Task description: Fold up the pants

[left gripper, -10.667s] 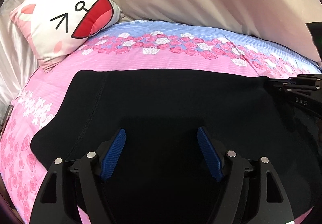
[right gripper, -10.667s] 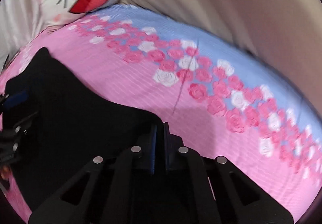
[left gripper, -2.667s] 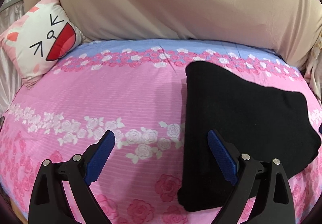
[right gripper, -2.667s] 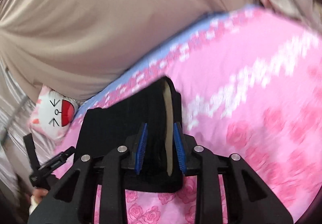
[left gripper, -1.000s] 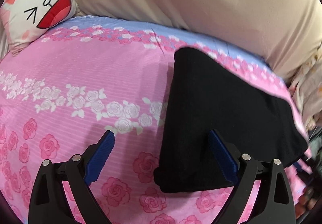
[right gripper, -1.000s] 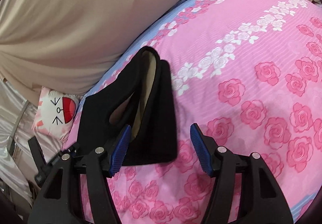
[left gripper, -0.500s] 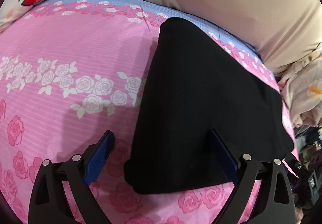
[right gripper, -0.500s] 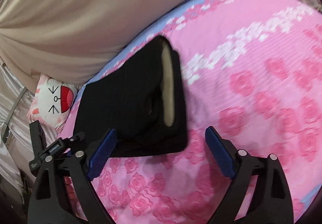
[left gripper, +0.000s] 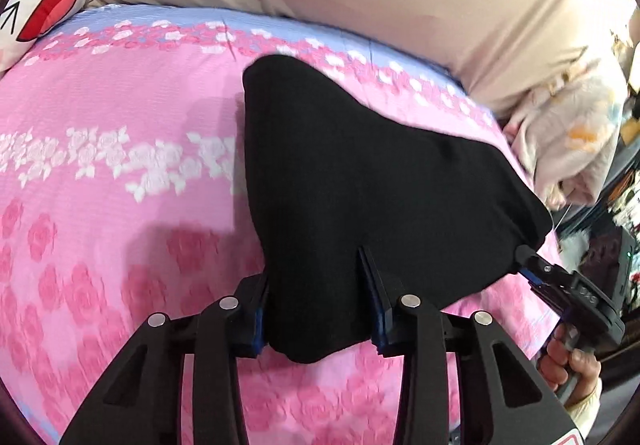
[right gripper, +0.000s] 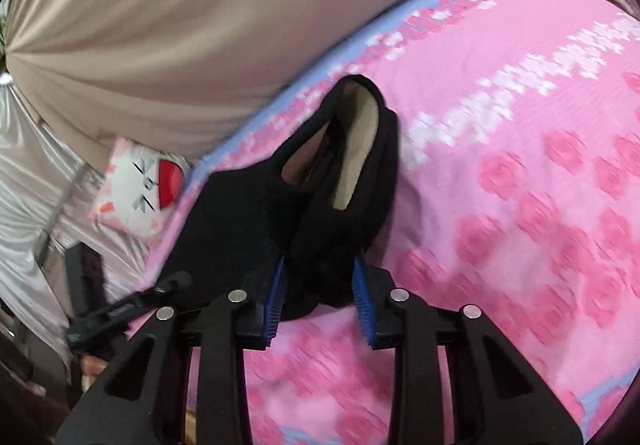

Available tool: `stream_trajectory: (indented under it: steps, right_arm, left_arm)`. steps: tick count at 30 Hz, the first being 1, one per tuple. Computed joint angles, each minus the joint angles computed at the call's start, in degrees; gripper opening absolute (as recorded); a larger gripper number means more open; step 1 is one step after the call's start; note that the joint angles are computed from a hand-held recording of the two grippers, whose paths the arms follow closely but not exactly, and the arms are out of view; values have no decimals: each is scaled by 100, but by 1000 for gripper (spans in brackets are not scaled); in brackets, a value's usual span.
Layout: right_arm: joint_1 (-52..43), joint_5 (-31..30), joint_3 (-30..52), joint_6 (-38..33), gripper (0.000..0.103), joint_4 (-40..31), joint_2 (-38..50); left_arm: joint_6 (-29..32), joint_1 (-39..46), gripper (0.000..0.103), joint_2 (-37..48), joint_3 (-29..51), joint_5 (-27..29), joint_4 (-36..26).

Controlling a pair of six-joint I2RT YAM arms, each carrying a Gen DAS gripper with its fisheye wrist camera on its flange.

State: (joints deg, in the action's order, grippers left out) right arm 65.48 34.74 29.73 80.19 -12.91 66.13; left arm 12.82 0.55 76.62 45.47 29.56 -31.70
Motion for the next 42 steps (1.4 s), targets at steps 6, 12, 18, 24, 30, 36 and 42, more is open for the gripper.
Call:
stream_trajectory:
  steps: [6,12,18,24,30,36,42]
  right_arm:
    - [930,1430,296,1356,49,-1441,-131]
    - [743,1892,1972,694,85,-3430,840]
    - [33,1527,1163,285,45,-2486,-136]
    - [-1143,214,1634,-1670,41,-2556,396]
    - [-846,-538,2184,-3359,41,-1456,870]
    - [-1328,-1174,1638,-3612,41,-845,567]
    - [-1916,-1200,632,-3291,40,-1150,-1133]
  left_arm:
    - [-145,-62,57,-370,-435,-461,517]
    - [-344,-133,77,-1284,-529,-1112,1147]
    - [-448,-697,77,-921,-202,-1441,1130]
    - [-634,-1676,79,-208,-84,-2508,1654]
    - [-664,-2218,87,498,-254,-3679,2254]
    - [-759,-2033,93,593,-346,-3544,2397]
    - [-1173,-1515,93,873,11,-2561,1876]
